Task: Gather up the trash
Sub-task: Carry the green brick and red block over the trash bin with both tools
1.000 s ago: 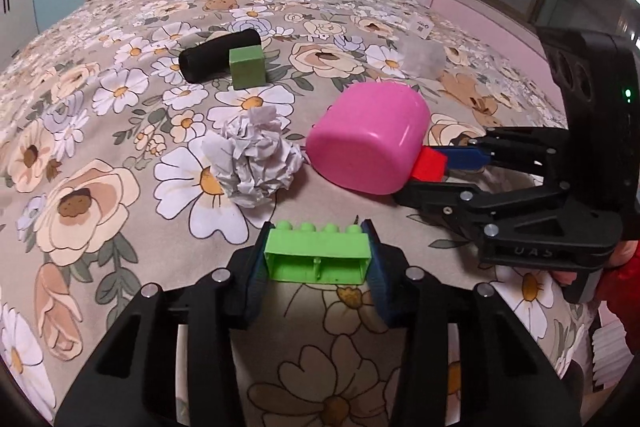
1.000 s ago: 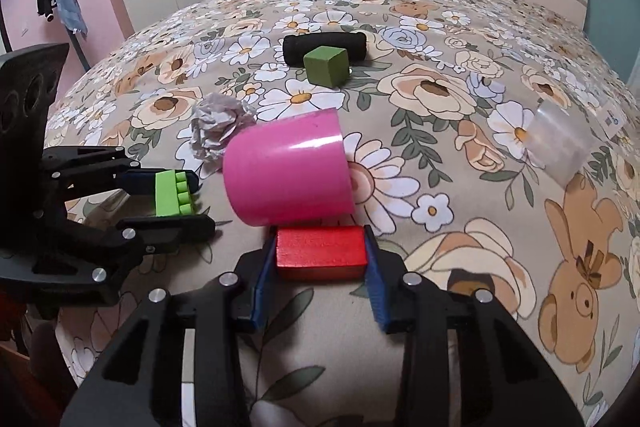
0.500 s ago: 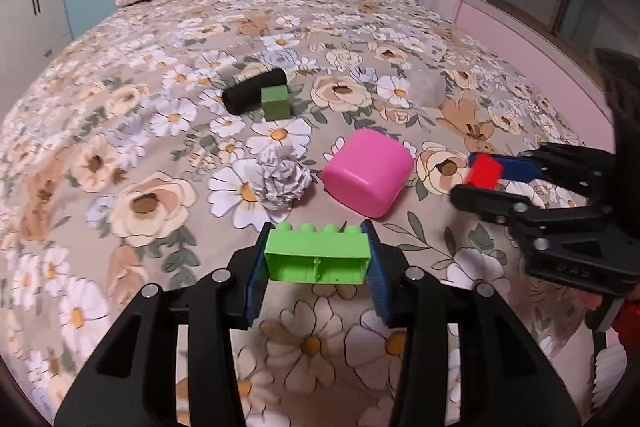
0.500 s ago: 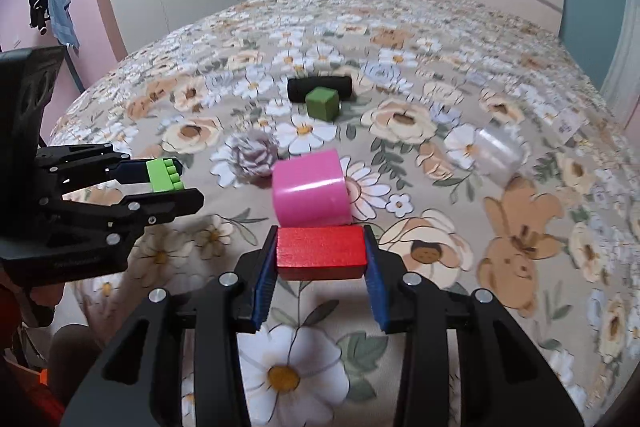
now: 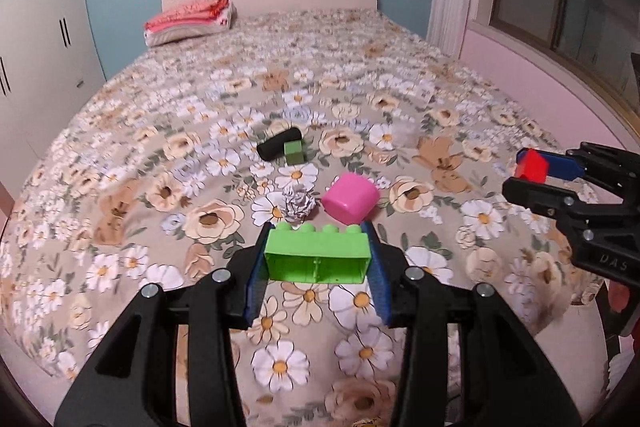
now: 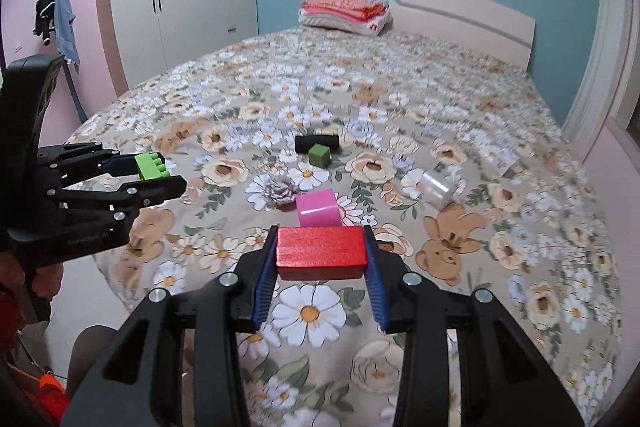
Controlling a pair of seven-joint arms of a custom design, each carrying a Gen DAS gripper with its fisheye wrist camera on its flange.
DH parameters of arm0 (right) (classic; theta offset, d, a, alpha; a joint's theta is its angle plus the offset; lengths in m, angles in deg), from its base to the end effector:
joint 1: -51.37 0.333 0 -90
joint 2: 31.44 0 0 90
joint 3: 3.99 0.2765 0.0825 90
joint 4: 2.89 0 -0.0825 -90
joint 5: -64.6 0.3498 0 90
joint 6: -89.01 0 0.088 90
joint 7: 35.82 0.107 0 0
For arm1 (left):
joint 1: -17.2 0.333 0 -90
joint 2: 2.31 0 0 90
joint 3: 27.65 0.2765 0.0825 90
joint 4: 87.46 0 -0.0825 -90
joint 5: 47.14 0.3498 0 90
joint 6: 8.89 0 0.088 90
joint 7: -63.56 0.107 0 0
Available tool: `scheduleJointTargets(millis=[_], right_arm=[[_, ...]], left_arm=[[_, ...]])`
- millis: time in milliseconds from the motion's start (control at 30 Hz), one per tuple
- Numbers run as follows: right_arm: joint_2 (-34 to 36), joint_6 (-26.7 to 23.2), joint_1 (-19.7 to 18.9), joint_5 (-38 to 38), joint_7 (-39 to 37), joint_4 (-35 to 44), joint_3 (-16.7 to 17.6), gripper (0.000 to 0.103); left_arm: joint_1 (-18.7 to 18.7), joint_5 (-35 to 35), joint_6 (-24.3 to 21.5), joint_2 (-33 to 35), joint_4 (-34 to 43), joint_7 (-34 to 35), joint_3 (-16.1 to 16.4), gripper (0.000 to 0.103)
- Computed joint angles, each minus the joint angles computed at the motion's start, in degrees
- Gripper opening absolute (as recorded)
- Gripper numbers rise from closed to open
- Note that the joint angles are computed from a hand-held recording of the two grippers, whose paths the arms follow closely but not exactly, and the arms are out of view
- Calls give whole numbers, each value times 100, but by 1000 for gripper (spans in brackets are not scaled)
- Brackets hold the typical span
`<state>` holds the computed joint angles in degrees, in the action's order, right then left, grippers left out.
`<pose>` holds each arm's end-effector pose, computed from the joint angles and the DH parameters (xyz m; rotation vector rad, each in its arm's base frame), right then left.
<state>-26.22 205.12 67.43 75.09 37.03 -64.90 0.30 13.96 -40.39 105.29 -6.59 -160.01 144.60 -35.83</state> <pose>0.5000 0.1930 0.8093 -2.0861 1.0408 -0.5520 0.4850 -0.0956 0.8099 -1.7033 1.7903 -0.7607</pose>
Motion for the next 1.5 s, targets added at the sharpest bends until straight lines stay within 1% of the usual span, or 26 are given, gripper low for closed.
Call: scheduleJointTargets(millis=[67,100,200,300,400,433,533,700,867,933,1167,1300,1500], right_arm=[[-289,55,-8,25,-15,-252,-4,41],[-554,120,-12,48,-19,-497,-10,41],[-1014,187,-10,102,-38,-916,-32,42],[-1627,256,13,113,-49,-1467,-43,42],[-2040,271,42,162,-76,-1825,-87,42],[-2295,281,54,198,-88,-2058,-106,42],[-2719,295,88,220,-98,-2479,-124,42],[-3536,179,172,285,-155,-3303,-182,42],[-4281,63,260,349,-166,-4243,-203,42],[-4475,23,296,375,-164,-4512,-210,42],[-5170,-162,437,508,-44,-5745,-153,42],[-5335,-234,515,555,45,-6289,-106,42],[-5181,-278,664,681,174,-6940,-48,42]], left_arm=[[-20,-33,-23,-270,-100,12,-14,44],[-30,2,-44,-432,-160,-2,-36,44],[-54,99,-104,-776,-260,-29,-109,44],[-74,145,-160,-1141,-411,-53,-169,44],[-96,143,-201,-1515,-660,-59,-212,44],[-110,148,-244,-1708,-800,-79,-243,44],[-151,140,-288,-2179,-1238,-93,-304,44],[-289,-25,-343,-2998,-2161,2,-297,44],[-433,-216,-470,-3638,-3029,130,-272,44],[-488,-287,-519,-3887,-3401,164,-267,44],[-643,-563,-604,-4374,-4354,255,-200,44],[-710,-698,-667,-4458,-4780,290,-174,44],[-808,-927,-700,-4541,-5549,327,-116,44]])
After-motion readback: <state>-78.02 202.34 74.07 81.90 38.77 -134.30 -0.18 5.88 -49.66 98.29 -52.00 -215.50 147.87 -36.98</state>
